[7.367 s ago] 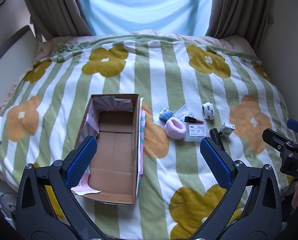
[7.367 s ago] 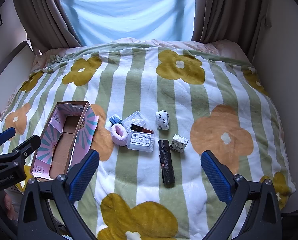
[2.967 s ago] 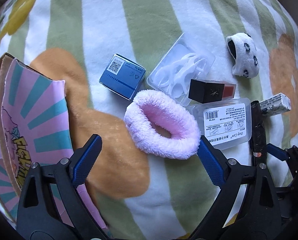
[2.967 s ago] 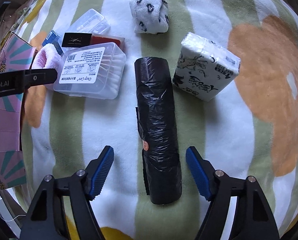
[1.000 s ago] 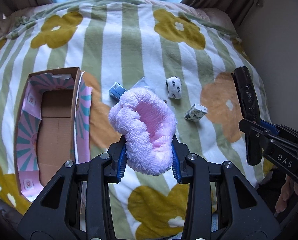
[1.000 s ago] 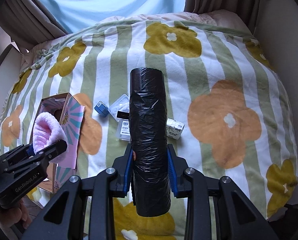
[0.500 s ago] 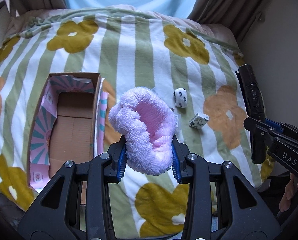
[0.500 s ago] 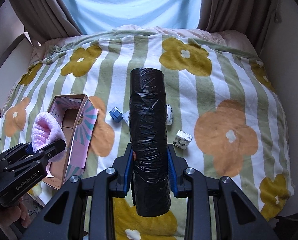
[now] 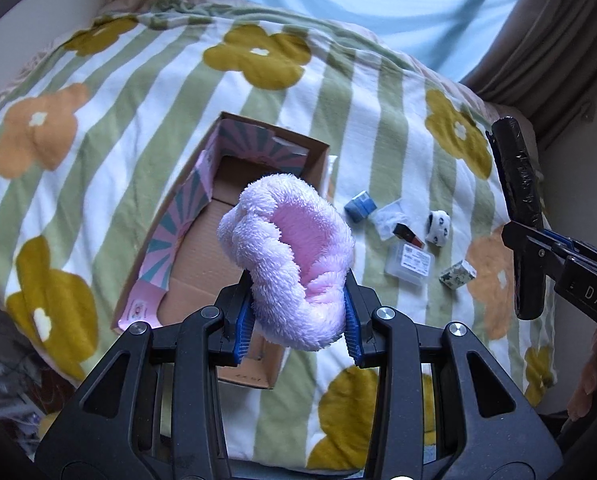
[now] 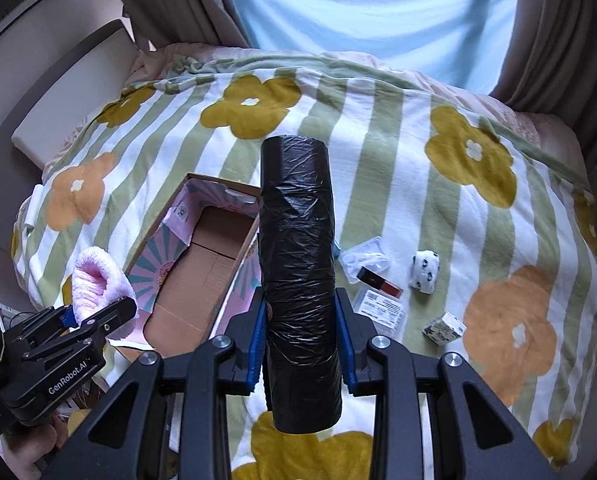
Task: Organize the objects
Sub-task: 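Lift the scrunchie and black roll and carry both over the cardboard box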
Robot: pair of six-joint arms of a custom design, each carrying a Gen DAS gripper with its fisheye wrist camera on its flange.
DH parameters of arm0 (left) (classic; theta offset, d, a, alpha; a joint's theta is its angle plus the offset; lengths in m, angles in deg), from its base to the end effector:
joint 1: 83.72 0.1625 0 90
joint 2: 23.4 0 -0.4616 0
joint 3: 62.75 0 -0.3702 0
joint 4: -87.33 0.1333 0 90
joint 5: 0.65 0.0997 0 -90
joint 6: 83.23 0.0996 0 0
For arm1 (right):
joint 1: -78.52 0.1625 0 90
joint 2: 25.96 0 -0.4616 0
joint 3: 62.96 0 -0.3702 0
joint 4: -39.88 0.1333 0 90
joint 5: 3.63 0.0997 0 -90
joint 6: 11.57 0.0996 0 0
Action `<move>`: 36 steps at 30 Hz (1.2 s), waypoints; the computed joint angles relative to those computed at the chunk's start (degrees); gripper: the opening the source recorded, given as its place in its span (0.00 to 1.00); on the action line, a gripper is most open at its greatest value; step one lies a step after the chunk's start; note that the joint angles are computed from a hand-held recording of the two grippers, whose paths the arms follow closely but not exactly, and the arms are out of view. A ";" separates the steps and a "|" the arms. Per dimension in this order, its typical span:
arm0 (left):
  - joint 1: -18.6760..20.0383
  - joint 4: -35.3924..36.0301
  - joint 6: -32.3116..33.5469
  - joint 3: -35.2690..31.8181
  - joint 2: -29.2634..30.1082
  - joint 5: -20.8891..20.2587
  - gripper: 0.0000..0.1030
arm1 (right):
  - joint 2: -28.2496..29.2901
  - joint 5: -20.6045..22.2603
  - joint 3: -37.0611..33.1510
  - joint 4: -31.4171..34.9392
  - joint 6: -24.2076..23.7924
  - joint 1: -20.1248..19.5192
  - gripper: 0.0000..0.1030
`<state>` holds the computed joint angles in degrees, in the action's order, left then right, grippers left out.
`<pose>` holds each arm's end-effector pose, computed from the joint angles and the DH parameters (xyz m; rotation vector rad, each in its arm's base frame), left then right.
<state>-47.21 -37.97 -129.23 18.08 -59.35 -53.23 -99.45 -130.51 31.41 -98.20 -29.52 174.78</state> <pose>-0.4643 -0.5848 0.0777 0.2385 2.5374 -0.5205 0.1387 -0.5906 0.4478 0.3157 -2.4005 0.4989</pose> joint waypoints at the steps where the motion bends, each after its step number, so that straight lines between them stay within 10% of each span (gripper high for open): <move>1: 0.26 0.50 -1.13 0.61 -0.55 0.35 0.32 | 0.85 0.32 -0.57 0.38 -0.26 0.11 0.28; 12: 4.23 4.31 -10.12 4.03 -2.78 0.77 0.32 | 11.33 3.53 -8.28 5.90 -2.23 0.43 0.28; 36: 13.06 9.50 -4.63 -4.04 7.13 -7.40 0.32 | 28.89 3.15 -20.59 15.48 -1.17 -4.03 0.28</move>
